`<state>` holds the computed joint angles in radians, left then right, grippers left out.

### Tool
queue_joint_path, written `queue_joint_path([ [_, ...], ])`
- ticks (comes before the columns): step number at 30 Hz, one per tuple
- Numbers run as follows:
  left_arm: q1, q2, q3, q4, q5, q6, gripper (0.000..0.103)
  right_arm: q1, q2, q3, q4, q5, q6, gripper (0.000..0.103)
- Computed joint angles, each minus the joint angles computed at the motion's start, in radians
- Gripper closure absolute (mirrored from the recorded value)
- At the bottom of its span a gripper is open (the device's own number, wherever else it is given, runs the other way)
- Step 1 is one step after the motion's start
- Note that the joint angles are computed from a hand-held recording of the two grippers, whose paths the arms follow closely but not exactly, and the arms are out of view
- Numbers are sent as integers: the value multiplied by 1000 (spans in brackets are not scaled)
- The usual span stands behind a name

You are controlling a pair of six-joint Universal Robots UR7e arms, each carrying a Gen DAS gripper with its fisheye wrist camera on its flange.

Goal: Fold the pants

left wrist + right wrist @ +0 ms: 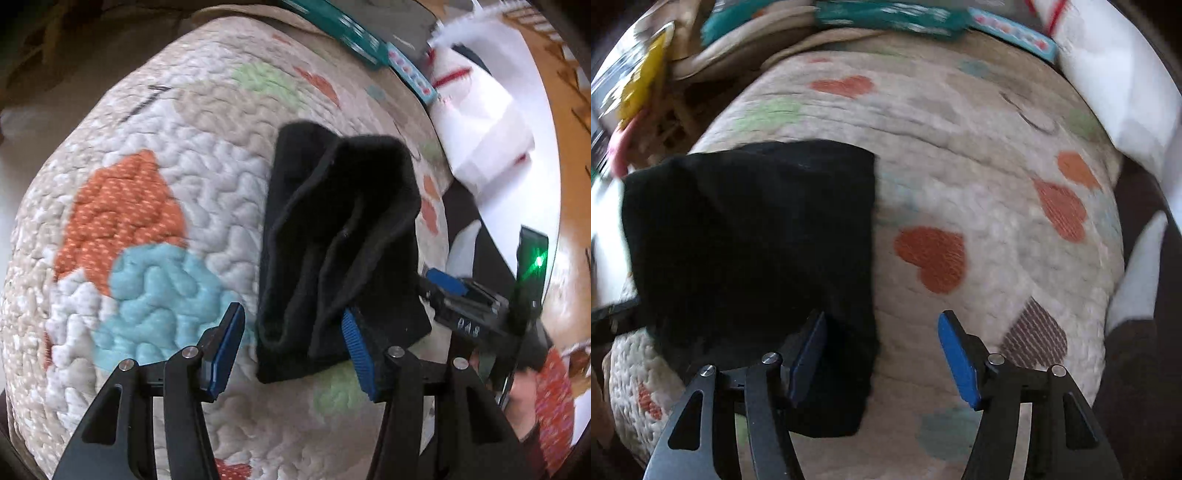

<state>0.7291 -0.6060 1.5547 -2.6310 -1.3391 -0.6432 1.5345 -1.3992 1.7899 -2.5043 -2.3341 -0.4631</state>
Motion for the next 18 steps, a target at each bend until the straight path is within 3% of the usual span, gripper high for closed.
queue_joint_path([
  [3, -8, -19, 13, -40, 18, 20, 50, -15, -36, 8, 20, 68, 2, 36],
  [7, -43, -65, 59, -193, 108, 66, 49, -6, -64, 22, -17, 134, -9, 35],
  [10, -42, -44, -2, -233, 63, 95, 48, -8, -77, 33, -46, 176, 4, 35],
  [12, -33, -2, -78, -184, 28, 111, 46, -15, -79, 38, -53, 190, 17, 35],
  [15, -45, 73, -207, 27, 207, 100, 46, -30, -76, 43, -45, 187, 22, 35],
  [18, -36, 117, -259, 166, 315, 73, 46, -47, -76, 46, -38, 196, 29, 35],
])
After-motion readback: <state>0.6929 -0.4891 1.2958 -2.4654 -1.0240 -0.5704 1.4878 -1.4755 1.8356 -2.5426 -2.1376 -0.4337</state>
